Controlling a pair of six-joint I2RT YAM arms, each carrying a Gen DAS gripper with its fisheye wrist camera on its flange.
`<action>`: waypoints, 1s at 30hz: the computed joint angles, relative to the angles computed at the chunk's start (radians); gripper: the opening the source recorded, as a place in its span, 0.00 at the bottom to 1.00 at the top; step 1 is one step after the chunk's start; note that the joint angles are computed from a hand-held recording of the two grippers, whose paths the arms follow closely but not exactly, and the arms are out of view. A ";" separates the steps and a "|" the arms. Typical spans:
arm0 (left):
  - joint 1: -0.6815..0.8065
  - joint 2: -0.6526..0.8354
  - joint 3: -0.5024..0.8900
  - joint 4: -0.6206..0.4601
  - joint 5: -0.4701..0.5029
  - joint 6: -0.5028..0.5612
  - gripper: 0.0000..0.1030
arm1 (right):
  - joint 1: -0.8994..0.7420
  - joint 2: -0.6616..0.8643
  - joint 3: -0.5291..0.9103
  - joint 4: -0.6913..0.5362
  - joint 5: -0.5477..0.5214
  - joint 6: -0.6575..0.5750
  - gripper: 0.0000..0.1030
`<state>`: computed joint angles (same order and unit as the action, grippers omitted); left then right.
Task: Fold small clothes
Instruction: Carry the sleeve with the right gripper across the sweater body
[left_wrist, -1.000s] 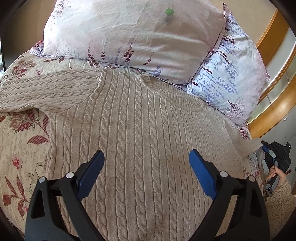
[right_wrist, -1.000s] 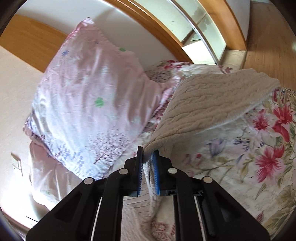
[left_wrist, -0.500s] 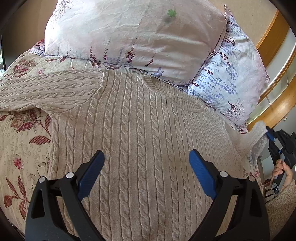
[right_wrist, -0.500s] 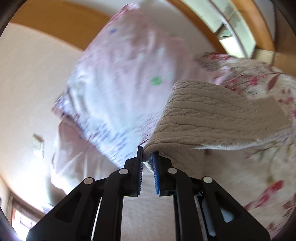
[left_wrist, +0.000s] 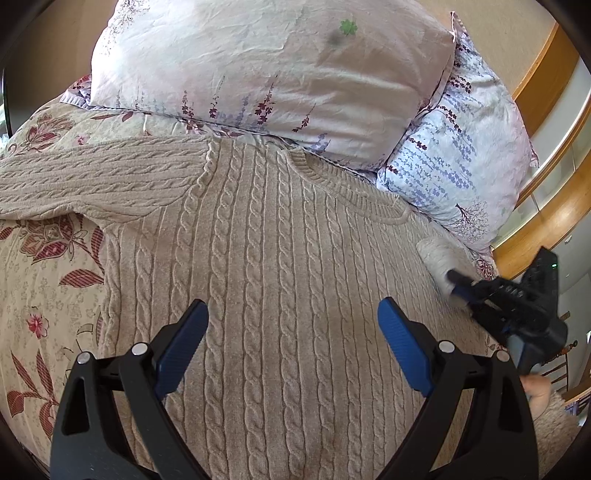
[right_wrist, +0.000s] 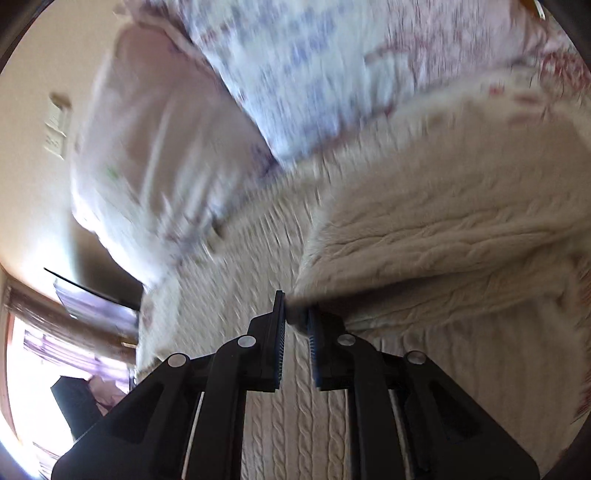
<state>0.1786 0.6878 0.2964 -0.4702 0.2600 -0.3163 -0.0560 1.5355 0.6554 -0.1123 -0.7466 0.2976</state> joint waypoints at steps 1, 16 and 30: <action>0.009 0.001 0.001 -0.003 0.006 0.006 0.89 | -0.002 0.005 -0.004 -0.001 -0.005 0.008 0.20; 0.091 0.064 0.015 0.030 0.097 0.086 0.89 | -0.285 0.032 0.025 0.048 0.003 0.179 0.42; 0.240 0.130 0.044 0.041 0.228 0.158 0.83 | -0.166 -0.086 0.072 0.107 0.178 0.179 0.12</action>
